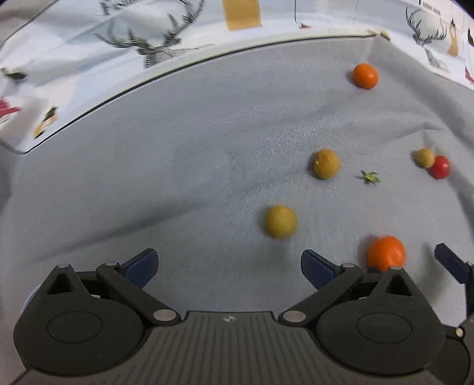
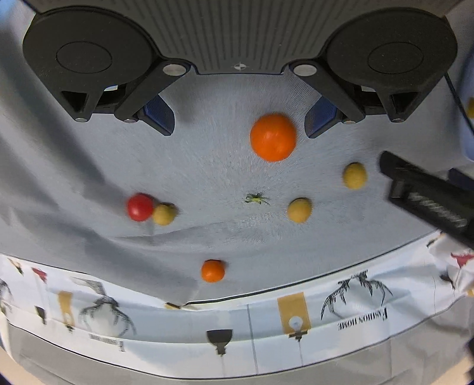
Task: Organize fruits
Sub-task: 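Grasp a yellow cherry tomato with the left tool while the right tool grasps a mandarin, then carry the yellow tomato and mandarin in both tools over the blue plate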
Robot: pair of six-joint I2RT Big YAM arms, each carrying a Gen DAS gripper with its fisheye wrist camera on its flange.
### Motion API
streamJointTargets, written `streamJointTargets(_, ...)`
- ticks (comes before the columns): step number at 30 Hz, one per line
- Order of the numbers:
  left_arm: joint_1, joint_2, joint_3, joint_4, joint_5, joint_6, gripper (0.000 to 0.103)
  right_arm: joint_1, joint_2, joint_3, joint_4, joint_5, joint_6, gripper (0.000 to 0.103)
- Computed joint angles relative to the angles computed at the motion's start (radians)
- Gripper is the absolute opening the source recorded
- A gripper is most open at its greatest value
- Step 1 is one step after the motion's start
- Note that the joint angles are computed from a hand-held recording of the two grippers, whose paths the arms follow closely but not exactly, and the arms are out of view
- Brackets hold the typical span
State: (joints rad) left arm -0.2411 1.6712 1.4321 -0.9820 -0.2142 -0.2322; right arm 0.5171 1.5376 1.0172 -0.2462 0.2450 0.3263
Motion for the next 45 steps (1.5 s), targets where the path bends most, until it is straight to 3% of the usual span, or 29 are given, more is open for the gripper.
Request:
streamJointTargets(2,0.001,0.046,0.019,0.013,-0.014,0.004,0.102,-0.005,0.028,0.004,0.026,-0.004,-0.009,0.098)
streamJointTargets(5,0.018,0.058,0.018,0.051,0.033,-0.018,0.103,0.008,0.044,-0.01,0.087,0.043,-0.072,0.102)
streamJointTargets(12,0.016,0.063,0.023,0.052,0.02,-0.006,0.103,0.014,0.046,-0.019,0.11,0.063,-0.064,0.102)
streamJointTargets(14,0.005,0.048,0.01,0.069,0.019,0.015,0.092,0.012,0.039,-0.025,0.114,0.047,-0.062,0.095)
streamJointTargets(15,0.004,0.036,0.002,0.084,0.037,0.034,0.069,0.013,0.032,-0.034,0.129,0.032,-0.067,0.087)
streamJointTargets(16,0.001,0.023,-0.006,0.097,0.064,0.063,0.038,0.012,0.025,-0.045,0.159,0.005,-0.089,0.055)
streamJointTargets(17,-0.007,0.019,-0.002,0.088,0.064,0.085,0.026,0.013,0.019,-0.053,0.179,-0.018,-0.118,0.038)
streamJointTargets(20,-0.025,0.0,-0.016,0.105,0.039,0.12,0.027,0.02,0.024,-0.054,0.196,-0.01,-0.139,0.038)
streamJointTargets(24,-0.022,-0.053,-0.038,0.068,0.059,0.096,0.027,0.01,0.016,-0.051,0.188,-0.017,-0.104,0.038)
streamJointTargets(31,-0.029,-0.252,-0.139,-0.033,0.056,0.05,0.027,-0.005,-0.043,-0.065,0.086,0.016,-0.01,0.038)
streamJointTargets(37,-0.035,-0.452,-0.217,-0.154,0.042,0.0,0.027,0.016,-0.207,-0.119,0.016,-0.001,0.086,0.038)
streamJointTargets(45,-0.047,-0.664,-0.241,-0.294,0.025,-0.045,0.027,0.15,-0.47,-0.165,-0.123,-0.003,0.169,0.038)
